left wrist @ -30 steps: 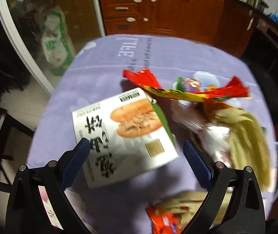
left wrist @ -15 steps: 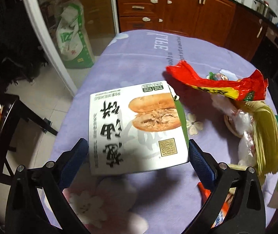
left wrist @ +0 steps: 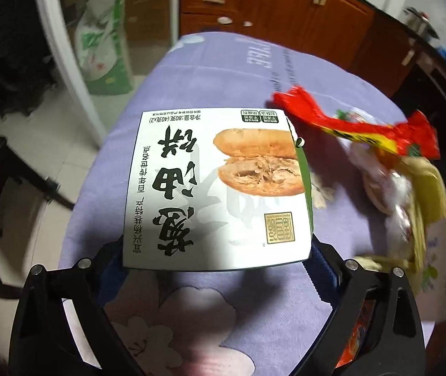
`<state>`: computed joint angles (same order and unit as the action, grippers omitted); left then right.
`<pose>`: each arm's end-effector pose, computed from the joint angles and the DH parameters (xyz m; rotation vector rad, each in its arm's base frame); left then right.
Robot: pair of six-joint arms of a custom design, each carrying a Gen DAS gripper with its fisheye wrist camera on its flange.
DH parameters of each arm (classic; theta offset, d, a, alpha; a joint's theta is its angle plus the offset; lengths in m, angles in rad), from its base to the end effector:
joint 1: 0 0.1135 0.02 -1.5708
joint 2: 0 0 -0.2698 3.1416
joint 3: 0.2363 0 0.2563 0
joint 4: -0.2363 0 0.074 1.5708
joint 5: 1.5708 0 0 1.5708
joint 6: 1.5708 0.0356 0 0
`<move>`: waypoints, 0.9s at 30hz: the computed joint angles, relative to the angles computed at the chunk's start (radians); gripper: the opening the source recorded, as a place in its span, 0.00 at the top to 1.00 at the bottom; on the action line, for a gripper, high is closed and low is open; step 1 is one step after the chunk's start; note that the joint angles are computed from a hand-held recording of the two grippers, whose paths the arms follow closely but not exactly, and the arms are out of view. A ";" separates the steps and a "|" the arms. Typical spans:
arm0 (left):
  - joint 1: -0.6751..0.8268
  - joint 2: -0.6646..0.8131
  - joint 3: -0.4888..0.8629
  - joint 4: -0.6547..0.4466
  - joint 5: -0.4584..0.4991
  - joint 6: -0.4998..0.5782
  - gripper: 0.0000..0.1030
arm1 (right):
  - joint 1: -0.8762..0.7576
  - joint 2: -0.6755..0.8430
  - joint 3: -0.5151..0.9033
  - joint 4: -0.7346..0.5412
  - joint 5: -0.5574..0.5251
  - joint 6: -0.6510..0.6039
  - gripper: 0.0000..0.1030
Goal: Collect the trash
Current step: 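Grasp the white floral paper cup with the right tool while the left tool grasps the snack box, then carry the snack box and paper cup over the teal bin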
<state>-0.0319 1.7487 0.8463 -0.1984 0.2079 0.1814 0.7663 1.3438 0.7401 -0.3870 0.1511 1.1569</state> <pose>0.3182 -0.0175 0.1236 0.3478 2.6273 -0.2283 0.1898 0.1753 0.1930 0.5707 2.5774 0.5317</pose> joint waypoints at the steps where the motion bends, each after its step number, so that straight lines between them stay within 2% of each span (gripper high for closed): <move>1: -0.003 -0.013 -0.010 -0.005 0.009 0.011 0.08 | -0.003 -0.003 -0.005 0.003 -0.002 0.003 0.51; 9: -0.048 -0.193 -0.083 -0.108 0.103 0.094 0.08 | 0.013 -0.091 -0.036 -0.036 0.041 0.039 0.51; 16: -0.174 -0.338 -0.120 -0.206 0.135 0.095 0.07 | 0.039 -0.276 -0.115 -0.124 0.120 0.105 0.51; 22: -0.362 -0.414 -0.132 -0.230 0.081 0.040 0.07 | 0.068 -0.531 -0.202 -0.289 0.208 0.208 0.51; 27: -0.585 -0.438 -0.105 -0.228 0.010 -0.050 0.07 | 0.138 -0.802 -0.241 -0.555 0.318 0.348 0.51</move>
